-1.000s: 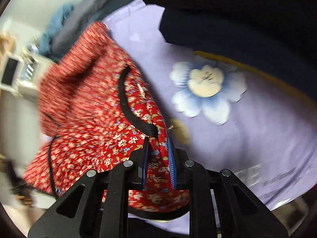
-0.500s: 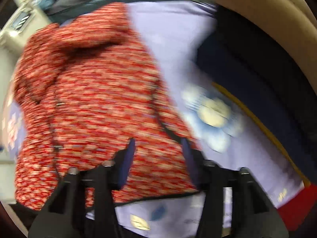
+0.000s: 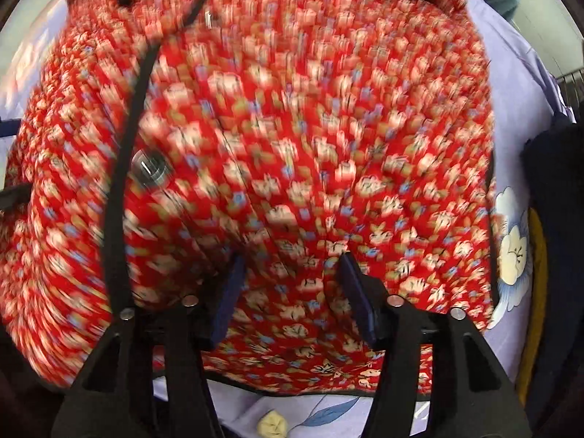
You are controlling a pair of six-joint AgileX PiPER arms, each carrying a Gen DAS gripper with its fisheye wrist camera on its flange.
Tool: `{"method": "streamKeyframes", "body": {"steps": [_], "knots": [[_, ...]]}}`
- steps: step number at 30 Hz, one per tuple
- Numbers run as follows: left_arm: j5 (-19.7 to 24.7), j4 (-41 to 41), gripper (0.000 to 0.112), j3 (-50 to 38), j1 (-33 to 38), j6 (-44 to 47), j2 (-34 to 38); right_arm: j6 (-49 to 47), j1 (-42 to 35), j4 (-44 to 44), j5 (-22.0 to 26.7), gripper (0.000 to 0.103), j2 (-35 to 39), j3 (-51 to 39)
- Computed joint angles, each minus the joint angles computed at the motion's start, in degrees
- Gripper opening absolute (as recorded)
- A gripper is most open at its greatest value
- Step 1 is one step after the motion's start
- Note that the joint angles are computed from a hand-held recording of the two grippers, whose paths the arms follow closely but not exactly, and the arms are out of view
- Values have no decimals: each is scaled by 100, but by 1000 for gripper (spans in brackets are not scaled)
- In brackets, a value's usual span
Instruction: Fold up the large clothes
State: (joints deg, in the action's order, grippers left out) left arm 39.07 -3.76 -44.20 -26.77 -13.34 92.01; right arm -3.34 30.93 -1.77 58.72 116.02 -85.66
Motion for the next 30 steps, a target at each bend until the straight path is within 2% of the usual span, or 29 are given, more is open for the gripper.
{"method": "streamKeyframes", "body": {"steps": [2,3,5,7,10,13,15,18,23,27,30], "knots": [[-640,-508,98,515,219,180,-162,30,57,-49,-171,62,-61,151],[-700,-568,98,566,260,214,-193,92,85,-66,-137,63,-39,115],[-503,-367,98,445,180,66,-152,213,143,-108,-106,65,52,42],[-327,-504,98,308,248,196,-86,277,169,-163,-83,68,202,-113],[111,-687,94,0,625,519,-238,470,252,-236,-41,69,287,-218],[394,-329,94,-500,981,503,-481,559,282,-215,3,70,480,-457],[619,267,94,-1022,1299,354,-521,611,263,-217,3,70,500,-491],[952,1102,94,-2034,1797,97,-146,643,211,-250,89,71,506,-537],[1209,1734,94,-3717,2501,253,832,719,150,-238,257,72,779,-933],[1594,2460,94,-4806,2512,192,1713,949,205,-387,284,76,825,-998],[1982,2407,94,-5699,2535,387,2498,1207,237,-489,321,78,841,-1025]]}}
